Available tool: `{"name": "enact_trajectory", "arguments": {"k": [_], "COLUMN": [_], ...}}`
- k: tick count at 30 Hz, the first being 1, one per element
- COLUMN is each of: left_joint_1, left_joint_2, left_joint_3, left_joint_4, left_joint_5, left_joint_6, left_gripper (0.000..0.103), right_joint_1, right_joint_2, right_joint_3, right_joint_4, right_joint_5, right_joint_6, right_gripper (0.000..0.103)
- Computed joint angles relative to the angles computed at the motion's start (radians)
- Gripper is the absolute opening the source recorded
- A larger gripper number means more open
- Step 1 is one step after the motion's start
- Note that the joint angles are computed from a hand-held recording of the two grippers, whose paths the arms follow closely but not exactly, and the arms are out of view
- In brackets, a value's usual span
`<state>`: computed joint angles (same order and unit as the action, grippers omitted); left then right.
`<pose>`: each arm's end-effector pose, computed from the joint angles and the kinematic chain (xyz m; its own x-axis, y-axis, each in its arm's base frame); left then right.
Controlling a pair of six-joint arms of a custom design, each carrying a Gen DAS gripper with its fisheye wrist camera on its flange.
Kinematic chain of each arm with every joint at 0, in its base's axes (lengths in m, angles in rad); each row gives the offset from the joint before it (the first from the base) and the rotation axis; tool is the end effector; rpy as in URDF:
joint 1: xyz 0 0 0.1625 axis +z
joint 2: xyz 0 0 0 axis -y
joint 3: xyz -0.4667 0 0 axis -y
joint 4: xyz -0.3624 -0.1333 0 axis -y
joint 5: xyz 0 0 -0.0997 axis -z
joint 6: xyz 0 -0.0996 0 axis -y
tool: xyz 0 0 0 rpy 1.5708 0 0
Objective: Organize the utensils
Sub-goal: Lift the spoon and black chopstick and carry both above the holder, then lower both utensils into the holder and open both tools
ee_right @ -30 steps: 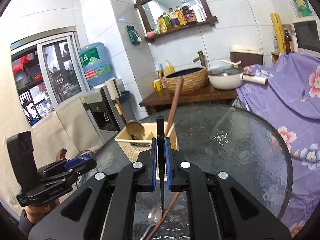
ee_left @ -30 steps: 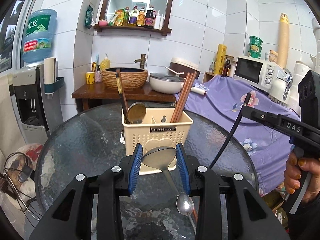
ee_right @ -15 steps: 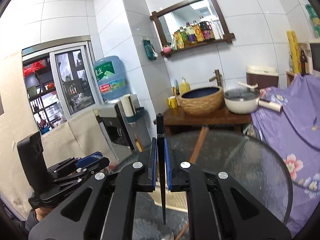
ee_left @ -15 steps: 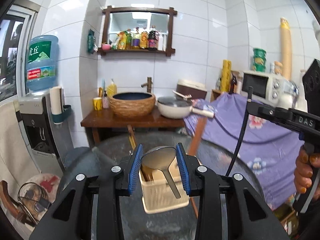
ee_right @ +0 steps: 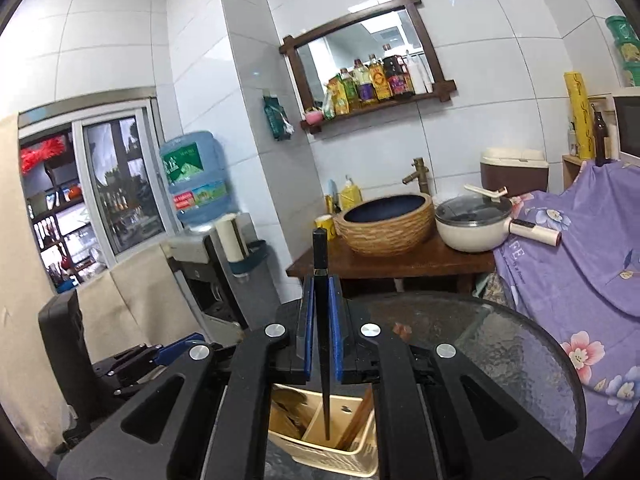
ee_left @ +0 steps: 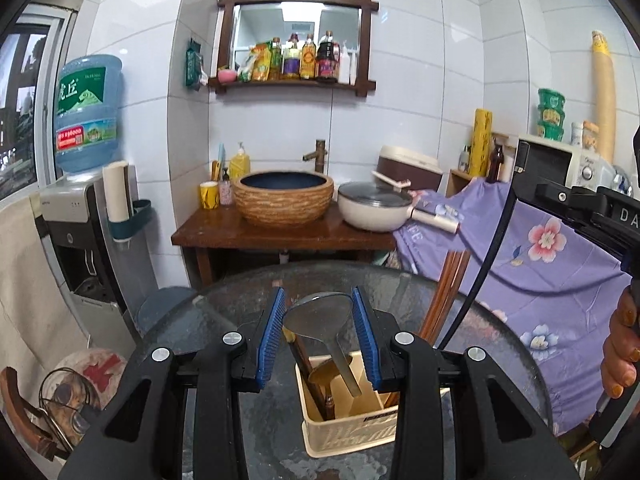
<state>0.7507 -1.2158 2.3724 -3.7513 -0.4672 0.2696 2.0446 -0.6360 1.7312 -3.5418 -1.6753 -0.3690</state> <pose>-0.1396 -0.4341 0.3302 -0.7323 -0.0895 -0.6750 0.5969 0.3928 -0.6996 0.4202 -0.5502 0.1307 -0.7541 -0.5623 0.3393 -0.6049 0.3935 -0.6923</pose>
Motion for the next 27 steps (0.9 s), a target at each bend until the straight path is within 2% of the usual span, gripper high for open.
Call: {"name": "enact_trajectory", "arguments": {"k": [7,12,19,20,22,24,25,27], "left_joint_1": [0.057,0.095,0.117,0.116,0.108,0.088,0.076,0.052], "left_joint_2": [0.020,0.035,0.060,0.064,0.077,0.104,0.121,0.136], "left_joint_3": [0.021,0.023,0.036,0.039,0.042,0.054,0.062,0.081], "left_joint_4": [0.088,0.145,0.136,0.121,0.086,-0.015,-0.069,-0.113], "left_joint_5": [-0.040,-0.066,-0.076,-0.077,-0.071,-0.046,-0.029,0.000], "left_joint_6": [-0.080,-0.129,-0.147,-0.139,-0.123,-0.063,-0.024,0.012], "left_gripper": [0.034,0.034,0.035,0.039,0.066,0.074,0.075,0.081], "right_joint_1": [-0.039,-0.051,-0.059,-0.058,-0.060,-0.063,-0.063,-0.061], "right_joint_2": [0.045,0.068,0.077,0.080,0.082,0.081,0.081,0.082], "right_joint_3": [0.008,0.011,0.010,0.010,0.010,0.016,0.021,0.042], "right_joint_4": [0.027,0.019,0.005,-0.001,-0.009,-0.011,-0.020,-0.069], "right_joint_5": [-0.022,-0.050,-0.070,-0.076,-0.088,-0.090,-0.095,-0.111], "right_joint_6": [0.020,0.000,-0.005,-0.005,-0.006,-0.008,-0.015,-0.042], "right_gripper": [0.008,0.008,0.008,0.008,0.008,0.008,0.009,0.022]}}
